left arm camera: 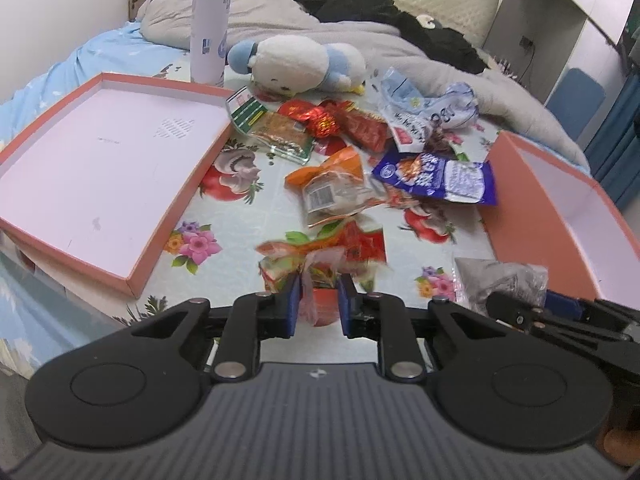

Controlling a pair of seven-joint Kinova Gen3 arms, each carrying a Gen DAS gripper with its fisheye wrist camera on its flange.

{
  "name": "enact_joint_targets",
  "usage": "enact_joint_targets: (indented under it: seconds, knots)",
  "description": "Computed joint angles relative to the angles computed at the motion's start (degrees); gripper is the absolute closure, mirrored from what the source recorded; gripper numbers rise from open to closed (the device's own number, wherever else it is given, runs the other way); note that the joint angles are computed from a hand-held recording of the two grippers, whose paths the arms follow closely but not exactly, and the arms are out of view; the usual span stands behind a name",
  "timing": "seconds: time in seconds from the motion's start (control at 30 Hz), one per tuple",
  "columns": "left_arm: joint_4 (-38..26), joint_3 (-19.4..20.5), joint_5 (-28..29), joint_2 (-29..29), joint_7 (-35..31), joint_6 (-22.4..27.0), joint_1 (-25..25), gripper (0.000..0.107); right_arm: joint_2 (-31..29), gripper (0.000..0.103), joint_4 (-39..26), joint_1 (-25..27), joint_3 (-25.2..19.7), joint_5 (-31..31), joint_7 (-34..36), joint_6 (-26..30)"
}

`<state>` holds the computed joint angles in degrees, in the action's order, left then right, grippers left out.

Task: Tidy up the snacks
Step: 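Carry both held snacks over the open pink box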

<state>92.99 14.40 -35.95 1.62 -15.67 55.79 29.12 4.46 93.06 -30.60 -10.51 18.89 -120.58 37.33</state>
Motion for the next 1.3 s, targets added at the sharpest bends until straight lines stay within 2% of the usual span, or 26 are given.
enact_joint_targets:
  seconds: [0.37, 0.63, 0.83, 1.03, 1.3]
  knots:
    - [-2.4, 2.1, -4.5, -0.5, 4.9, 2.4, 3.4, 0.086, -4.3, 0.057, 1.5, 3.1, -0.4, -4.5, 3.5, -1.4]
    - [-8.2, 4.0, -9.0, -0.6, 5.3, 5.1, 5.8, 0.086, -9.0, 0.057, 2.0, 6.4, -1.2, -5.8, 3.5, -2.0]
    - [-12.0, 4.4, -11.1, 0.9, 5.3, 4.9, 8.3, 0.086, -11.9, 0.057, 3.0, 9.3, -1.7, -6.3, 4.1, -2.3]
    - [-14.7, 2.9, -9.5, 3.4, 2.9, 1.3, 10.4, 0.086, -14.1, 0.057, 4.7, 13.0, -2.0, -5.8, 3.0, -1.9]
    - [-22.2, -0.6, -3.0, 9.4, -4.7, -3.9, 12.6, 0.086, -13.8, 0.057, 4.0, 16.3, 0.2, -6.5, 5.2, 0.1]
